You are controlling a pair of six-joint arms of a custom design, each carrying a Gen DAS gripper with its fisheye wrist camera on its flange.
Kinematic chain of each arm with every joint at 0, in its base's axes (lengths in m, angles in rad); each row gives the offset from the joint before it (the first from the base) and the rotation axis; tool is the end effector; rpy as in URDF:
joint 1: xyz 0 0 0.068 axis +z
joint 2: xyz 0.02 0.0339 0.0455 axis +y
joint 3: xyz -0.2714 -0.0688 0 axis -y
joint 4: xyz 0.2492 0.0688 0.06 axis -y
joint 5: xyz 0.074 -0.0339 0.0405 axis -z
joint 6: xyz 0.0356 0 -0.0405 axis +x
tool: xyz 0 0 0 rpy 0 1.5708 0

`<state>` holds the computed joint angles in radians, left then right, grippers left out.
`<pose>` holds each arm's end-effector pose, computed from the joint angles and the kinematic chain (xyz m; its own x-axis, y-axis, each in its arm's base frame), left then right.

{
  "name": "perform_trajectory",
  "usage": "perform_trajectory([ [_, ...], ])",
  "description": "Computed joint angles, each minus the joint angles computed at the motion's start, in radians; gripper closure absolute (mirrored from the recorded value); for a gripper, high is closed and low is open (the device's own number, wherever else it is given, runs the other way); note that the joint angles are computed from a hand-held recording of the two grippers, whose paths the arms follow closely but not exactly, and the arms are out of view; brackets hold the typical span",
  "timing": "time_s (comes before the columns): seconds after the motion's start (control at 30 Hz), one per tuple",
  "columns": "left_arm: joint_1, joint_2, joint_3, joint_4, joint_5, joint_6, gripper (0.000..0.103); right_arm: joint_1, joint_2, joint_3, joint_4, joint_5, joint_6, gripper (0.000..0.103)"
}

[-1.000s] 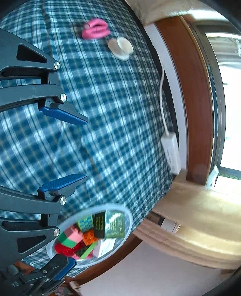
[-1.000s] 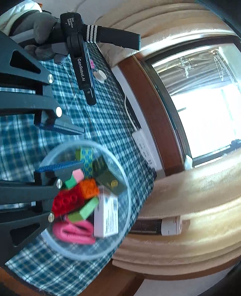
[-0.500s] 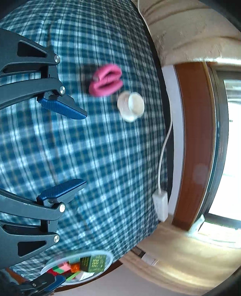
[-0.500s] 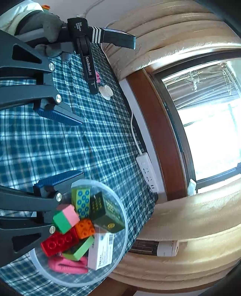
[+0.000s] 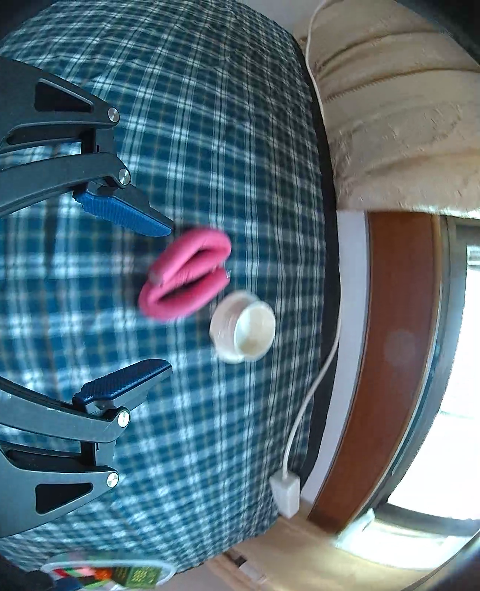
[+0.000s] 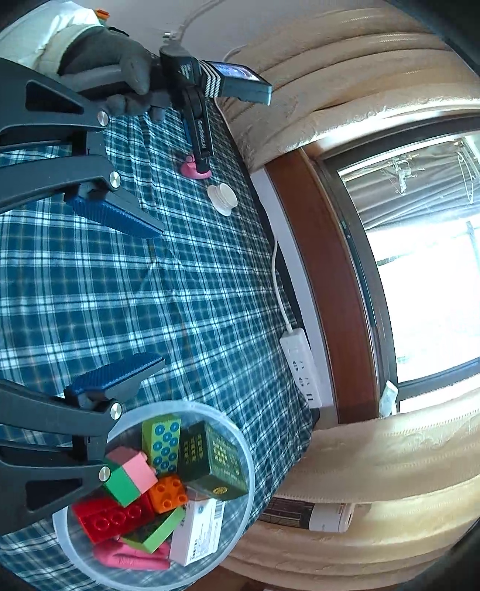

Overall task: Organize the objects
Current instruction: 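Move both grippers away from the bowl toward the pink tube and white cup, then grasp the pink tube with the left gripper while the right gripper grasps the white cup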

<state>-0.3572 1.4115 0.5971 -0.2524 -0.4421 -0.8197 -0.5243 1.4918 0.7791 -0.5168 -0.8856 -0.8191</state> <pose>0.2329 -0.0707 0.1484 -0.6494 -0.4628 -0.6034 -0.5161 0.8510 -0.0973 0.2377 -0.1056 0.1755 -0.6246 -0.1728 -0.7616 -0.5328 0.8073 0.2537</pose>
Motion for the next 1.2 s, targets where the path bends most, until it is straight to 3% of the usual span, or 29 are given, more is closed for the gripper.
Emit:
perform_trajectory([
  [0.57,0.131,0.164,0.029,0.106,0.070,0.073,0.032,0.149,-0.041,-0.041,0.092,0.066,0.083,0.035],
  [0.9,0.138,0.179,0.011,0.163,0.046,0.123,0.032,0.288,-0.048,-0.058,0.180,0.141,0.168,0.035],
  [1.0,0.134,0.180,0.006,0.173,0.034,0.139,0.037,0.345,-0.029,-0.048,0.211,0.175,0.214,0.035],
  [1.17,0.149,0.148,-0.020,0.178,0.045,0.153,0.062,0.438,0.019,-0.026,0.263,0.224,0.283,0.035],
  [1.2,0.156,0.130,-0.032,0.180,0.057,0.153,0.062,0.458,0.030,-0.022,0.274,0.238,0.295,0.035],
])
